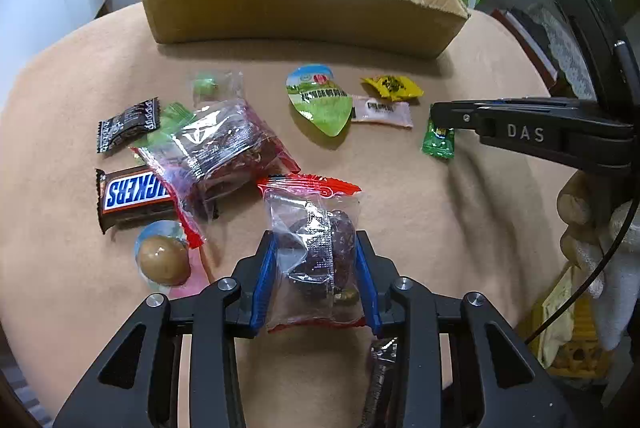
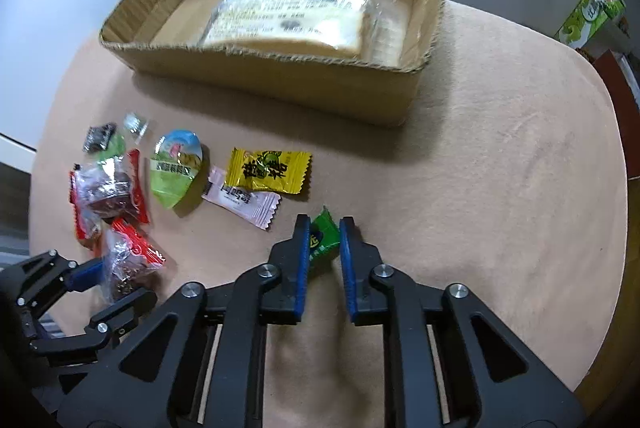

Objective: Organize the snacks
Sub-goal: 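Move the right tool to the green candy packet while the left tool reaches the red-topped bag, then grasp the green candy packet with the right tool while the left tool grasps the red-topped bag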

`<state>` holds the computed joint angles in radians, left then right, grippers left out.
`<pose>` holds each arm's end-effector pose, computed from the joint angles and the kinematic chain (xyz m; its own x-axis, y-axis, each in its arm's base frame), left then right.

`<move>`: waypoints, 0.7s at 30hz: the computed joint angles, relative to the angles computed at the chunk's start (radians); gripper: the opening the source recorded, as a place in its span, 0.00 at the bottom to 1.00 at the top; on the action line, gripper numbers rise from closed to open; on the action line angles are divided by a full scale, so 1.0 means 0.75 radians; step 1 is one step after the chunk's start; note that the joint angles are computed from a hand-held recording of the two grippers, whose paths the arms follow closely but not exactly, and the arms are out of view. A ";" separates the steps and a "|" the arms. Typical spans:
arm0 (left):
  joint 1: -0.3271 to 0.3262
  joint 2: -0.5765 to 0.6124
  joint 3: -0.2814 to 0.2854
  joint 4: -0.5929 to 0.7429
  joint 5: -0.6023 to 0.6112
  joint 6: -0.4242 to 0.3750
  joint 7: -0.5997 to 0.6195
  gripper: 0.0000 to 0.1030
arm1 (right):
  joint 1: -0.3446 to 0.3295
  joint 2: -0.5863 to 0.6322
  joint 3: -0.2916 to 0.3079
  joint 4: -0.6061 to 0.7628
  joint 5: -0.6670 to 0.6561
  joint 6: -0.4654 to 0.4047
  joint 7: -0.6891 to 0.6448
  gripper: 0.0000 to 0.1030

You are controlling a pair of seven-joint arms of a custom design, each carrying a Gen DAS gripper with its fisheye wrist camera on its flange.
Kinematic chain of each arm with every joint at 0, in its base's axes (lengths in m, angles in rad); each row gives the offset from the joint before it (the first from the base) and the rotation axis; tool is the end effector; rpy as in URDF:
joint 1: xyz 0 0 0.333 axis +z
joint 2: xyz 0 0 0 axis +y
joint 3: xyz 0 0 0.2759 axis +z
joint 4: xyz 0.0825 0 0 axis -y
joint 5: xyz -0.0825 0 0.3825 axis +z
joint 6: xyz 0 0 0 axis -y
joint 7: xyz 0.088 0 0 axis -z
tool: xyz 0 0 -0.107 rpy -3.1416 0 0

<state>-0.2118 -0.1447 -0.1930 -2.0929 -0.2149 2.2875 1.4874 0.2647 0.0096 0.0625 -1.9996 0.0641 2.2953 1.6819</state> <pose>0.4997 -0.2227 0.4809 -0.2350 -0.9518 0.1970 -0.9375 0.1683 -0.3047 0.5499 0.1880 0.4427 0.1910 -0.9775 -0.0894 -0.9486 -0.1604 -0.2727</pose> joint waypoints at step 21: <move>0.002 0.002 0.001 -0.007 -0.015 0.006 -0.006 0.35 | -0.026 -0.029 -0.015 -0.057 0.119 0.000 -0.024 0.37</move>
<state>-0.2103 -0.1431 -0.1920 -2.0984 -0.2258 2.2922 1.4825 0.2454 -0.0123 0.0512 -2.0422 0.1535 2.2950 1.6637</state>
